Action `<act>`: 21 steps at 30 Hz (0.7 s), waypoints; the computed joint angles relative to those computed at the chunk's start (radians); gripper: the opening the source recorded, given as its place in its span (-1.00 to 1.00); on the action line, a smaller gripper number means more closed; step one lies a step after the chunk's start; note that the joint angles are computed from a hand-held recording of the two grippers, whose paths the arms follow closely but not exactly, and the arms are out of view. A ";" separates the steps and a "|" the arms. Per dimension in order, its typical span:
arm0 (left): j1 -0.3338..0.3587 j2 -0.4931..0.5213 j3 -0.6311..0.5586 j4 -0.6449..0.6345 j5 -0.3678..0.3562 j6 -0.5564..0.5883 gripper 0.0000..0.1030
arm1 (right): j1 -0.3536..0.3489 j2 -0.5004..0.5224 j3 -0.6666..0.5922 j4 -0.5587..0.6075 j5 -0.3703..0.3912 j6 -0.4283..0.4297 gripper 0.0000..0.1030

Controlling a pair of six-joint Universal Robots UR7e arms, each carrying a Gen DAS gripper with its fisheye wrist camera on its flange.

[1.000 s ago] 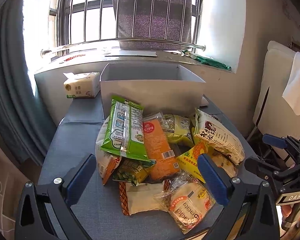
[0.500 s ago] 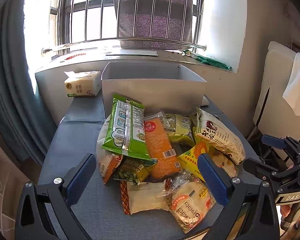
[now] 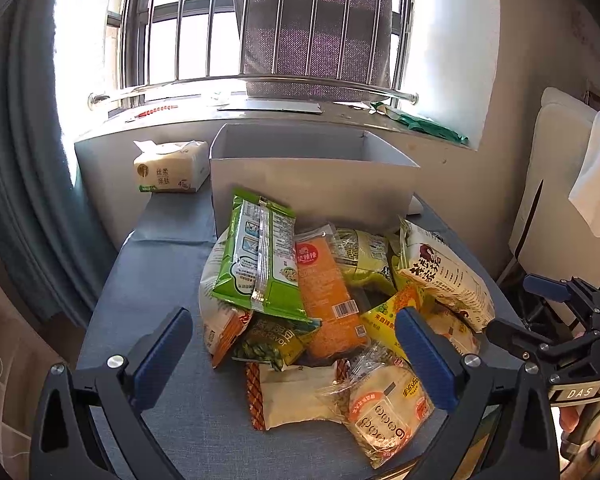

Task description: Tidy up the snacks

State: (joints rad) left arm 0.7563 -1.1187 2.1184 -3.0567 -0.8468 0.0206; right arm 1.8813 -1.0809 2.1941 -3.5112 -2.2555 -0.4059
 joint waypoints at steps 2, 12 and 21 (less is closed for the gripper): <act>-0.001 0.002 0.001 -0.009 0.005 0.006 1.00 | -0.005 -0.002 -0.002 0.004 0.002 0.000 1.00; -0.001 0.007 0.008 -0.047 0.022 0.038 1.00 | -0.055 0.022 -0.078 0.073 0.012 -0.101 1.00; 0.026 -0.021 -0.013 0.072 -0.034 -0.029 1.00 | -0.117 0.084 -0.167 0.196 -0.026 -0.189 -0.03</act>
State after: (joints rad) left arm 0.7825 -1.1394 2.1056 -2.9849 -0.8806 -0.0087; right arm 1.7648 -0.9967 2.0273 -3.3152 -2.2813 -0.5944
